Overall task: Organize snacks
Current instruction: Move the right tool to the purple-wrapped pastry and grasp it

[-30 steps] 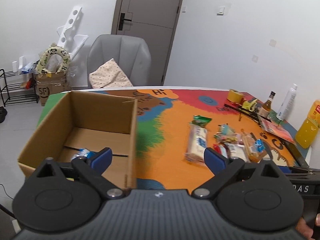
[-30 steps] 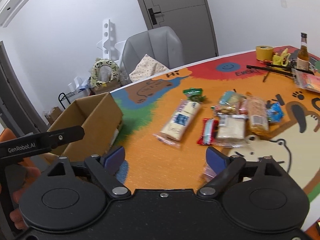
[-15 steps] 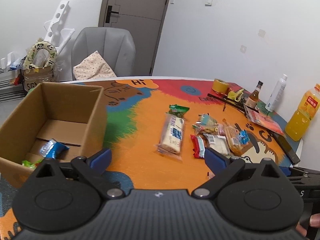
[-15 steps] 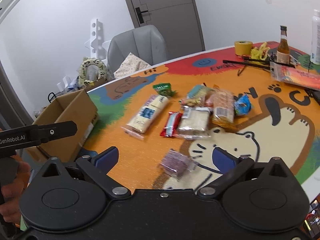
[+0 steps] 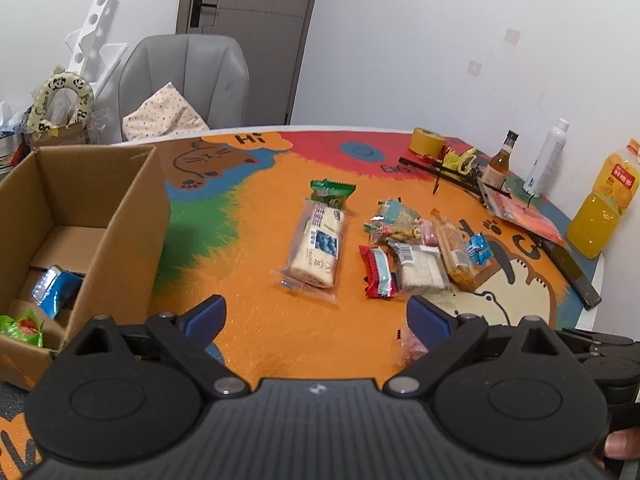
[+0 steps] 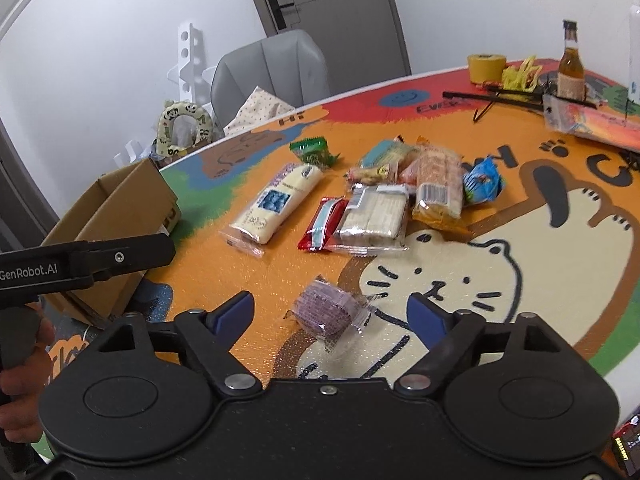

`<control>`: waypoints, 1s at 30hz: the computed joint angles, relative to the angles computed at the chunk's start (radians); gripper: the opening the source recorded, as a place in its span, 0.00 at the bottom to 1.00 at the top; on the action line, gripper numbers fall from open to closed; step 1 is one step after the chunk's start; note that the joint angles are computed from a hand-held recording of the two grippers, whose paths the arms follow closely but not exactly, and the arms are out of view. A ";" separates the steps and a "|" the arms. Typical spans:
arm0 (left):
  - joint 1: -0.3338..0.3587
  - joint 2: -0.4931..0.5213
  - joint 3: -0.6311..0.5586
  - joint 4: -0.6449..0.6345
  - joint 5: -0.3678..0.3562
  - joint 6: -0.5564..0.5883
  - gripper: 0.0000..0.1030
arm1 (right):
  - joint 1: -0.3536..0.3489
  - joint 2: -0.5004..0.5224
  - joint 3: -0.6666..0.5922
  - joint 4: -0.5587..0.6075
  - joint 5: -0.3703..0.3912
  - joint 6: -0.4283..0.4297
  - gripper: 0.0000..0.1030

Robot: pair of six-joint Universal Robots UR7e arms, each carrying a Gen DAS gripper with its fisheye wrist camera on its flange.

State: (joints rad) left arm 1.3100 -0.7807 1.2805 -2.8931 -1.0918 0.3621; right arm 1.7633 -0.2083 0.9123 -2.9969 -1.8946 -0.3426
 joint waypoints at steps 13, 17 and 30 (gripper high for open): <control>0.020 0.052 -0.095 0.069 0.035 -0.018 0.93 | 0.000 0.106 -0.169 0.094 -0.054 -0.046 0.56; 0.025 0.073 -0.129 0.097 0.035 -0.022 0.94 | -0.007 0.102 -0.176 0.107 -0.030 -0.023 0.49; 0.028 0.161 -0.278 0.165 0.025 -0.015 0.94 | -0.032 0.085 -0.178 0.085 -0.028 0.056 0.39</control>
